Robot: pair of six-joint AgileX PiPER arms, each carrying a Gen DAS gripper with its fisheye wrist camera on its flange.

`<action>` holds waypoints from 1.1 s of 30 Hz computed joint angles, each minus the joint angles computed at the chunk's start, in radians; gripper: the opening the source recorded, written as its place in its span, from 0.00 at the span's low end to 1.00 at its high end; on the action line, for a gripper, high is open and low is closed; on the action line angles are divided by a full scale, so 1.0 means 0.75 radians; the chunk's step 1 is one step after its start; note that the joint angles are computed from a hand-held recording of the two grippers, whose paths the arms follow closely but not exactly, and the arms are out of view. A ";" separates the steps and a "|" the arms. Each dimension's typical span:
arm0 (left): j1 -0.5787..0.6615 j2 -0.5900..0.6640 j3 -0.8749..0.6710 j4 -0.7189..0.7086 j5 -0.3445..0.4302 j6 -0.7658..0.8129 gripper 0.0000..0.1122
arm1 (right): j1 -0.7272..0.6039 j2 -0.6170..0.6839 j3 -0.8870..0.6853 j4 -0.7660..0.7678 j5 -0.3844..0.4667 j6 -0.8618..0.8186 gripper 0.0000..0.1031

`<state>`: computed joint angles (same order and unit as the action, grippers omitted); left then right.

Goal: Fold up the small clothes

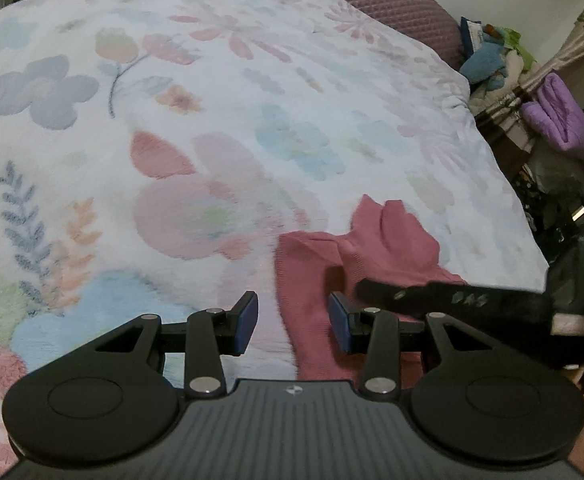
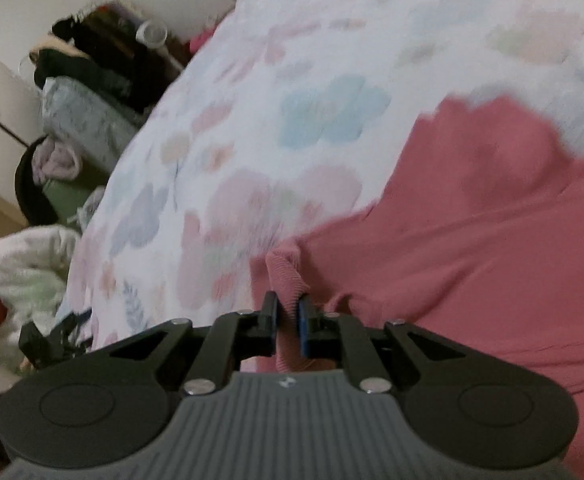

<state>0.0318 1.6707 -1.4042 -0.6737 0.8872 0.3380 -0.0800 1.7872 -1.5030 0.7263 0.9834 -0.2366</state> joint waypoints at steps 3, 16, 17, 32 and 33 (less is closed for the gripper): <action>0.016 0.030 0.000 -0.001 -0.011 0.002 0.42 | 0.027 0.015 0.041 0.080 0.013 -0.044 0.14; -0.076 0.144 -0.069 -0.064 -0.042 0.040 0.42 | -0.210 -0.030 -0.015 0.017 0.103 -0.131 0.30; -0.085 0.145 -0.067 -0.045 -0.053 0.012 0.42 | -0.232 -0.037 0.010 0.042 0.125 -0.172 0.30; -0.054 0.094 -0.049 0.045 -0.028 -0.076 0.42 | -0.067 -0.132 0.015 -0.072 0.006 -0.393 0.04; -0.052 0.093 -0.048 0.037 -0.028 -0.073 0.42 | -0.048 -0.134 -0.043 -0.109 -0.007 -0.412 0.04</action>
<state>-0.0072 1.7404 -1.4401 -0.6459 0.8665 0.2831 -0.1158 1.6864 -1.5352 0.6449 0.9781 -0.5453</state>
